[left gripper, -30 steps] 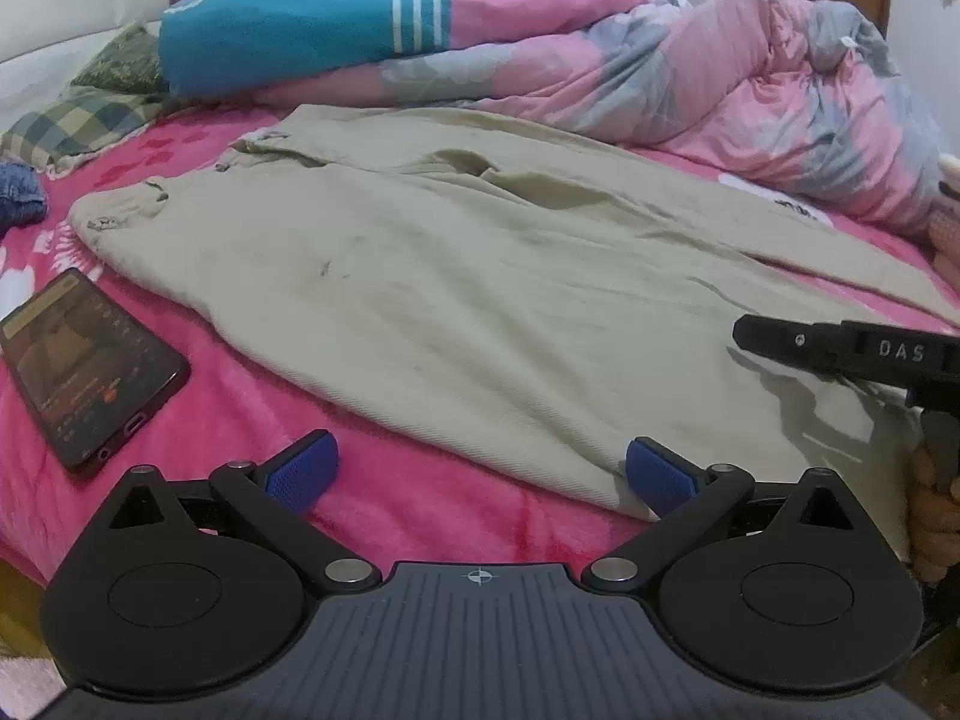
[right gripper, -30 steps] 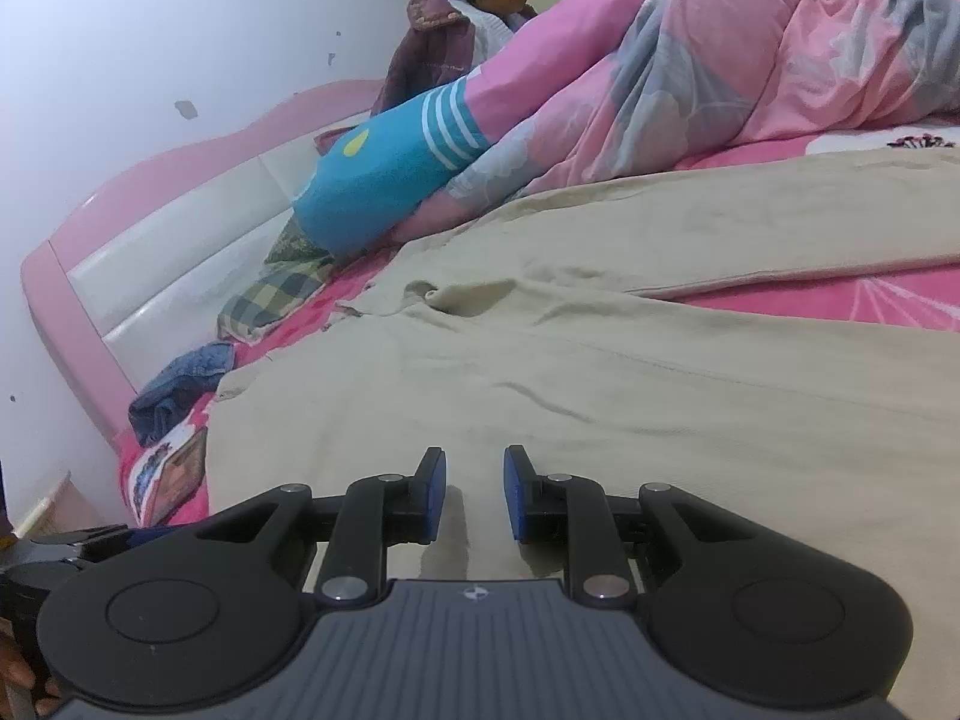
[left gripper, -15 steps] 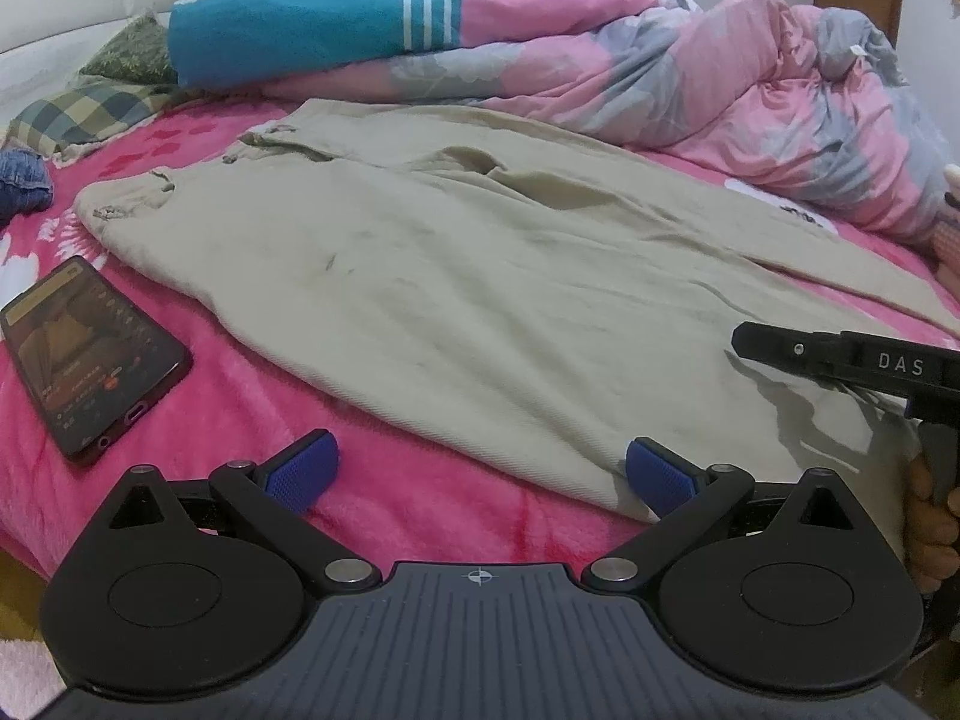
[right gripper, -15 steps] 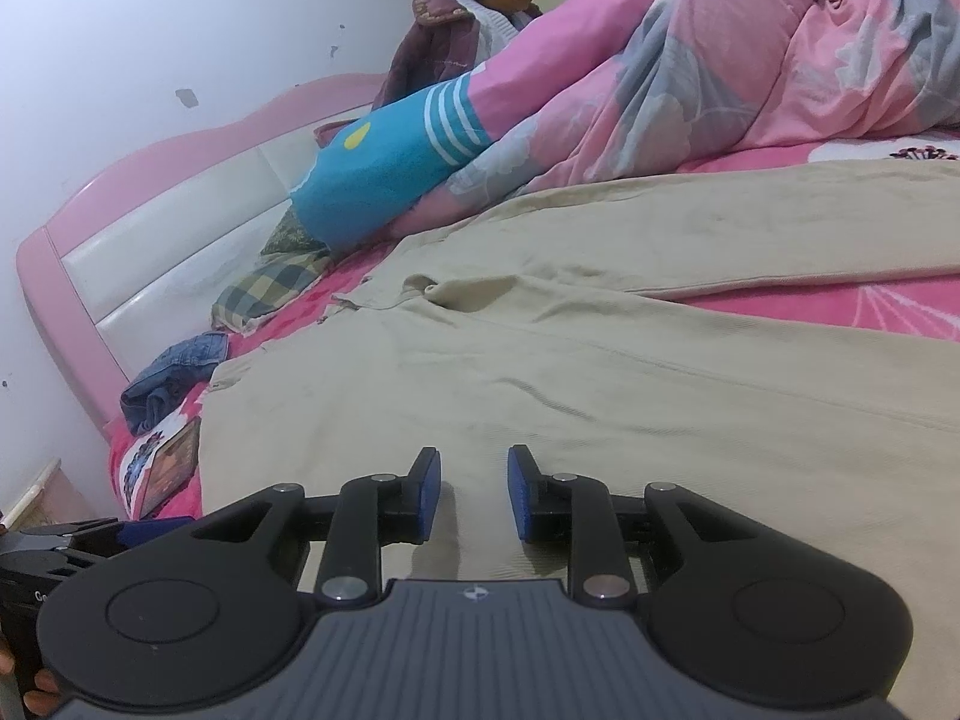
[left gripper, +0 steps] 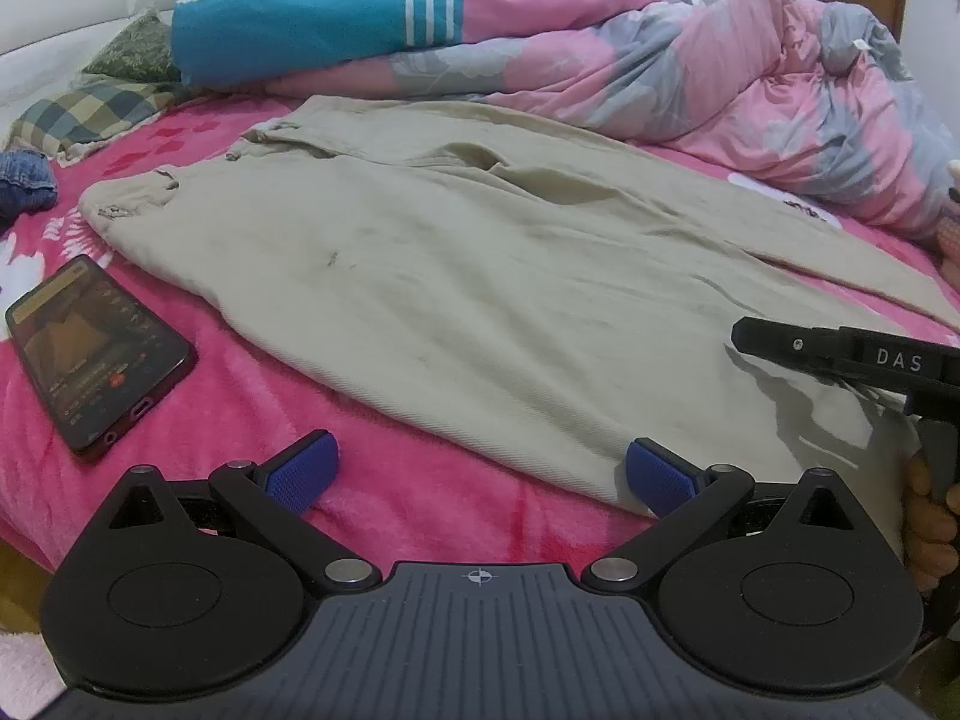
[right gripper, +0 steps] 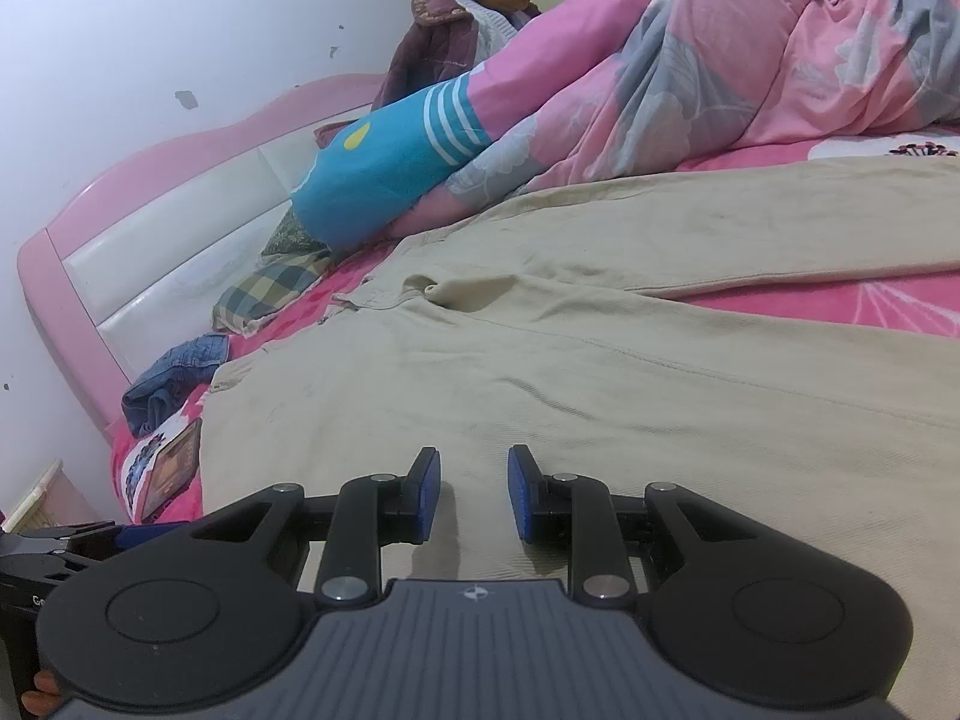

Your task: Fold clothes

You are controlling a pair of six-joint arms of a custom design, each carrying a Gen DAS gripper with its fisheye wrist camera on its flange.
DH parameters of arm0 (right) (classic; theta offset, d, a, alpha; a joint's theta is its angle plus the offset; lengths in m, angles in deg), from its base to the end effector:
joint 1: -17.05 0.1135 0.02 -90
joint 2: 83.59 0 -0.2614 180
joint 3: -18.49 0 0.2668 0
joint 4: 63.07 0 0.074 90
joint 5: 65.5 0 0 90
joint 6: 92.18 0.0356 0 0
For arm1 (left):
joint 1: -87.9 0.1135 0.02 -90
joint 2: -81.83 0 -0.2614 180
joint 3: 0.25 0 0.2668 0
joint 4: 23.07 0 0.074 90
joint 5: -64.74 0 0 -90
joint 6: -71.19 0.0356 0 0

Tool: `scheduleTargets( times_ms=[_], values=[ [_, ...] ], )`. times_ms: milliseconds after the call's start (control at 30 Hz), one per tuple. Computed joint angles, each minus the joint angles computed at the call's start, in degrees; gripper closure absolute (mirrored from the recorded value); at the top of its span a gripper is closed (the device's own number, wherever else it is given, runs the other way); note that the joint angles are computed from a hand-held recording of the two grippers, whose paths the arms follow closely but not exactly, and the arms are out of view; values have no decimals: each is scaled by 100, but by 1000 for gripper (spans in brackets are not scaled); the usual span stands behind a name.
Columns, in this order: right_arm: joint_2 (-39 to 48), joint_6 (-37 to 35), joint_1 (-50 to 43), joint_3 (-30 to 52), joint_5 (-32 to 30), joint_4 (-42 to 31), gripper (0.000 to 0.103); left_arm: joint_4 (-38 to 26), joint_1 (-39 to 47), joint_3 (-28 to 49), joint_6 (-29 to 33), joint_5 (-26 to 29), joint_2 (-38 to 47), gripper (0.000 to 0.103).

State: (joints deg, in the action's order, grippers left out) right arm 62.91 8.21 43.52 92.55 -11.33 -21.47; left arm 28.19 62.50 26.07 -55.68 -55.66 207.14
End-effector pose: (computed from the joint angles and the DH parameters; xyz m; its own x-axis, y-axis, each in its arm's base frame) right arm 0.3549 0.2000 -0.0493 -0.5977 -0.1343 -0.7904 -0.7152 0.5347 0.4500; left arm 0.1882 -0.0694 -0.0142 -0.5723 -0.3012 -0.7628 -0.3511 0.9306 -0.1040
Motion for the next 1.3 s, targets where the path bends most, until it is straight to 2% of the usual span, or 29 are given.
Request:
scheduleTargets(
  times_ms=[400, 867, 1300],
  values=[
    [15, 17, -11, 23, -28, -8, 77, -64, -185, -259, -89, -444, -450, 0],
    [22, 14, -17, 46, -44, -33, 77, -366, -17, -149, -360, -280, -384, 0],
    [29, -20, -55, 77, -101, -81, 77, -564, 1, -10, -282, -240, -281, 0]
  ],
)
